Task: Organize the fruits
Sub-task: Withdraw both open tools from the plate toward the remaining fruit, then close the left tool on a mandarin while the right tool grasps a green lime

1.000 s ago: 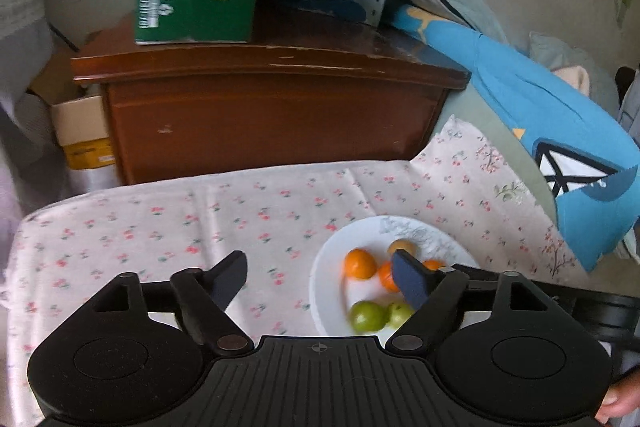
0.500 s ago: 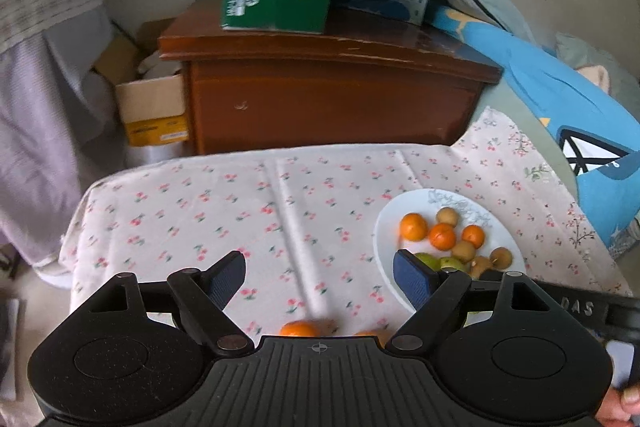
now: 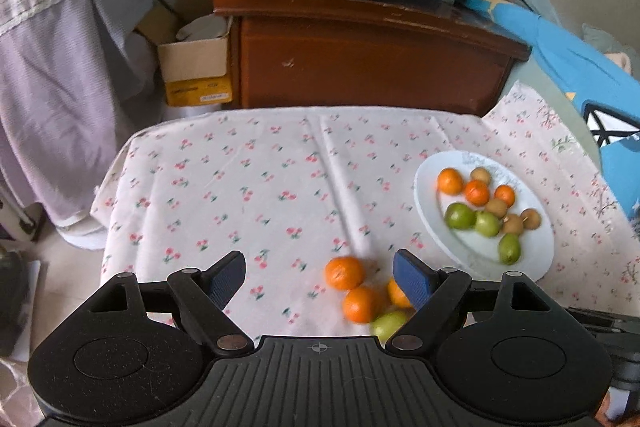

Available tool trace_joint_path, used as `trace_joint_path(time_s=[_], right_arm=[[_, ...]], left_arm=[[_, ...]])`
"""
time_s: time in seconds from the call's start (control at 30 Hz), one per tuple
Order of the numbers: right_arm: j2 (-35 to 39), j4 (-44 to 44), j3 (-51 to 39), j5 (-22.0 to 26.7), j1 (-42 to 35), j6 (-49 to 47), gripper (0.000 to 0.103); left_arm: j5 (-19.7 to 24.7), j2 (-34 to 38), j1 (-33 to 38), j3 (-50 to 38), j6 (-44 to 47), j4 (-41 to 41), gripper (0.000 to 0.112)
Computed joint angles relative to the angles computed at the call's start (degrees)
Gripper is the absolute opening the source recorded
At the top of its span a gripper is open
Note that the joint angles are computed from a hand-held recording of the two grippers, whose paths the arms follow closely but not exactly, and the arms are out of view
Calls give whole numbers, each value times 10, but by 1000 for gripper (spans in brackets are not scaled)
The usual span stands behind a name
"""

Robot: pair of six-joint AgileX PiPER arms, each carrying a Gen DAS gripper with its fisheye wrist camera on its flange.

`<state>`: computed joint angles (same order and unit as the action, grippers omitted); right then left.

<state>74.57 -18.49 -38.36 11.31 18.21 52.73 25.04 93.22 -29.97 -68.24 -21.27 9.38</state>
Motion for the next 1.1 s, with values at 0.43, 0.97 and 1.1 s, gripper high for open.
trace_joint_path(time_s=[0.43, 0.97, 1.1], right_arm=[[73, -127, -16, -46, 64, 105, 31], [145, -505, -55, -28, 101, 440, 36], [151, -544, -59, -8, 113, 467, 31]], left_arm=[[24, 13, 38, 4, -14, -15, 82], [37, 26, 39, -2, -13, -28, 82], [37, 30, 32, 0, -17, -19, 82]])
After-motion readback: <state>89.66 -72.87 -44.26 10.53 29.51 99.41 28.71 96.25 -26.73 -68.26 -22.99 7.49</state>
